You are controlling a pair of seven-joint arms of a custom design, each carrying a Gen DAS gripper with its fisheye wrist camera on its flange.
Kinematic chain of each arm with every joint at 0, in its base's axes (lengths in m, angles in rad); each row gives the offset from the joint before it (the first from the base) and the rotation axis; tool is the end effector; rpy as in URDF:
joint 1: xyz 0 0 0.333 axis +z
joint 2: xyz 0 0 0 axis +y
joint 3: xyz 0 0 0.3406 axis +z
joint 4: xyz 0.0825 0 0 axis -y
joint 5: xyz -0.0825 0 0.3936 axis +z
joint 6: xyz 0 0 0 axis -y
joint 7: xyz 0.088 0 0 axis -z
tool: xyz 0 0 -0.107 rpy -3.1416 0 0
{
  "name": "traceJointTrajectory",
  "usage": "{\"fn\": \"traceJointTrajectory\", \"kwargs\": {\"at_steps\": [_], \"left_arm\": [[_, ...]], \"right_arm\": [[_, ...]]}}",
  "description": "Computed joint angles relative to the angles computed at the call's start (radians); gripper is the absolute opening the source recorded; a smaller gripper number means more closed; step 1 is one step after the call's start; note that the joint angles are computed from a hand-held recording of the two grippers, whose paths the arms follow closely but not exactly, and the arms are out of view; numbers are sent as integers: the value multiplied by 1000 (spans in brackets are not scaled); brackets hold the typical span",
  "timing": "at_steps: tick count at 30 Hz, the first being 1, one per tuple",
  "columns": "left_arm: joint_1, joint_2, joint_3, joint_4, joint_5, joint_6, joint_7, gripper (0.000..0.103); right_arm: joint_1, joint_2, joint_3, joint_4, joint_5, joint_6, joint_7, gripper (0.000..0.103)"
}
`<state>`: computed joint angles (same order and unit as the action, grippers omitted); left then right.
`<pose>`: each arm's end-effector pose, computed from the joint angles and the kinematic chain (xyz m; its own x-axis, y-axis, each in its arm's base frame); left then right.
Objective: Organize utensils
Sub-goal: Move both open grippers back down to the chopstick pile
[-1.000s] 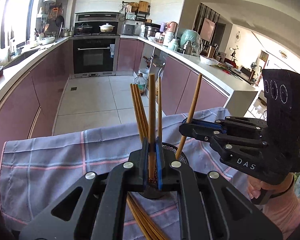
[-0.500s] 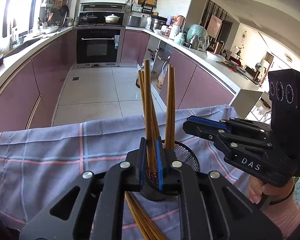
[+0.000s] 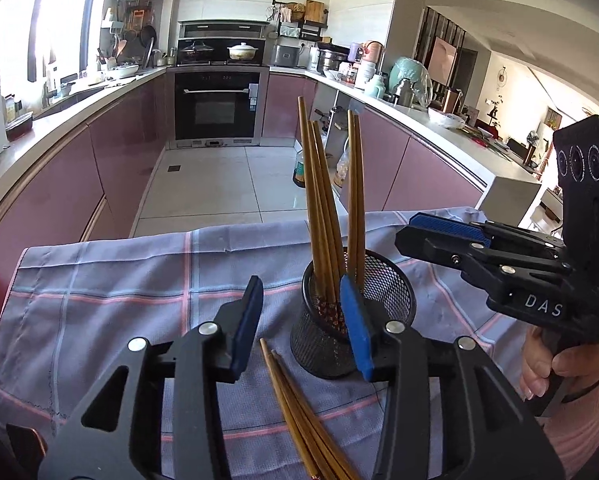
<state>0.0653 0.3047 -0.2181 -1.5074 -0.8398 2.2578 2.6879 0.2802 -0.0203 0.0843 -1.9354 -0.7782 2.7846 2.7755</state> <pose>0.7010 -0.1054 0.5749 -0.7825 -0.6031 0.1550 -0.4739 0.4152 -0.7766 0.5567 0.2468 0.6059 -0.0943 -0.9666 -0.2383 -0.5448 0.2504 -0.8003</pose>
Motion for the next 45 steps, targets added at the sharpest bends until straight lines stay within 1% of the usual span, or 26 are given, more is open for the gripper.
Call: {"fn": "traceJointTrajectory", "kwargs": {"at_steps": [2,7,10,12,15,20,22,24,32,36,39,45], "left_arm": [[6,-23,0,-36,-17,21,24,42],[14,-79,17,-126,-61,75,74,53],[17,-102,29,-161,-80,80,93,57],[14,-116,37,-184,-85,96,107,62],[10,-138,47,-222,-91,128,130,65],[5,-161,65,-271,-77,154,137,66],[6,-163,72,-285,-63,150,130,66],[4,-169,76,-310,-50,168,129,66],[9,-165,89,-361,11,168,95,66],[10,-165,89,-380,33,175,91,66],[12,-167,89,-392,42,176,96,66],[15,-164,90,-400,65,159,95,66]], "right_arm": [[2,-9,3,-5,-14,8,8,28],[7,-33,20,-21,-64,15,42,38],[8,-51,32,-37,-91,17,61,42],[8,-59,38,-48,-95,22,66,45],[12,-64,45,-70,-84,36,58,47],[28,-55,49,-106,-7,50,9,48],[35,-48,49,-125,35,62,-10,48],[43,-41,46,-141,85,72,-39,48],[78,5,45,-155,245,71,-142,48],[94,31,44,-133,273,33,-163,48],[103,41,41,-133,289,28,-171,48],[118,56,38,-118,292,-8,-178,44]]}}
